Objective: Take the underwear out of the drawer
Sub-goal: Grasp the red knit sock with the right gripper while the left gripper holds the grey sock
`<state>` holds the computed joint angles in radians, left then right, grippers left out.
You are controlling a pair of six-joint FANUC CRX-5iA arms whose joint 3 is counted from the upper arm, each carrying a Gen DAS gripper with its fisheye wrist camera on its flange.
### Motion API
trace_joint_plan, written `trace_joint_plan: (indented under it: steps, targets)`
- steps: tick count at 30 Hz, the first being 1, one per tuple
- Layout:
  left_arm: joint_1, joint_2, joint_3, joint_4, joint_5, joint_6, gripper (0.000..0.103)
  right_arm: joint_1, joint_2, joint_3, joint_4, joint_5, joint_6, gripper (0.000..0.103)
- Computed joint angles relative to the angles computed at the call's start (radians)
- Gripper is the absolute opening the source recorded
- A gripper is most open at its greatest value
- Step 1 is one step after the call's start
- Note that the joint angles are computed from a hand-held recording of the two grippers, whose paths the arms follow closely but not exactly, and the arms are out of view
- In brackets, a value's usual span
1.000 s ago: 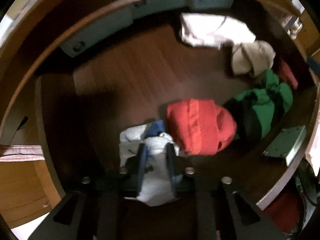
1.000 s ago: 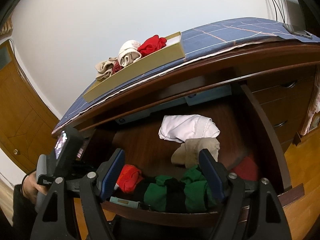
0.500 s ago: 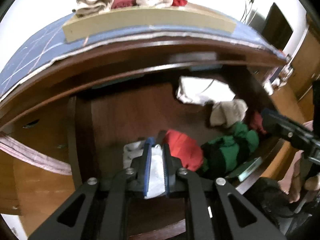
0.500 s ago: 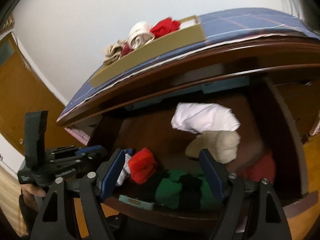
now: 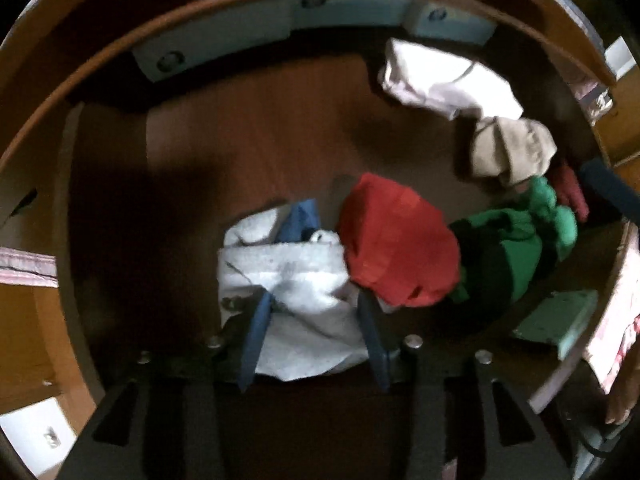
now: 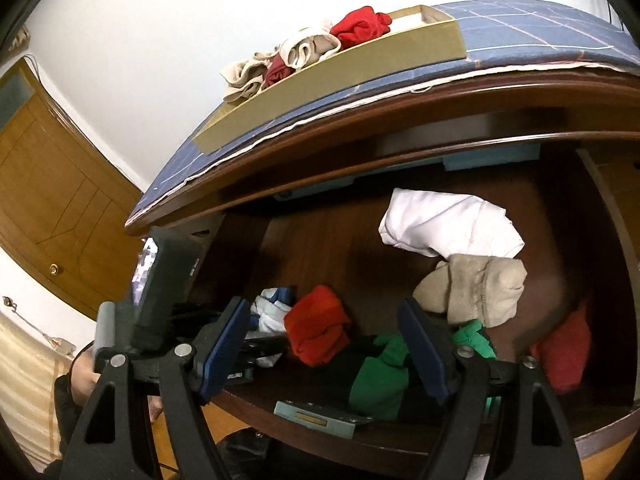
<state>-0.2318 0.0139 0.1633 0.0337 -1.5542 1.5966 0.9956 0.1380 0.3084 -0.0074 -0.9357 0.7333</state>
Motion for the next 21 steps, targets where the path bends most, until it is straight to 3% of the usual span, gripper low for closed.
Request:
trace_joint_plan:
  steps: [4, 5, 9, 16, 21]
  targets:
    - [-0.015, -0.008, 0.0, -0.029, 0.006, -0.015, 0.037, -0.003, 0.01, 0.017, -0.013, -0.015, 0.019, 0.078]
    - [-0.016, -0.014, -0.007, -0.037, 0.018, -0.011, 0.027, -0.004, 0.014, 0.024, -0.019, -0.02, 0.025, 0.078]
    - [0.021, -0.075, -0.075, -0.005, 0.122, 0.025, 0.013, -0.008, 0.031, 0.05, -0.038, -0.043, 0.044, 0.078]
    - [0.024, -0.187, -0.143, 0.006, 0.229, 0.018, 0.008, -0.02, 0.063, 0.09, -0.066, -0.087, 0.041, 0.078]
    - [0.063, -0.262, -0.18, 0.056, 0.289, 0.038, 0.007, -0.034, 0.142, 0.211, -0.129, -0.204, 0.111, 0.078]
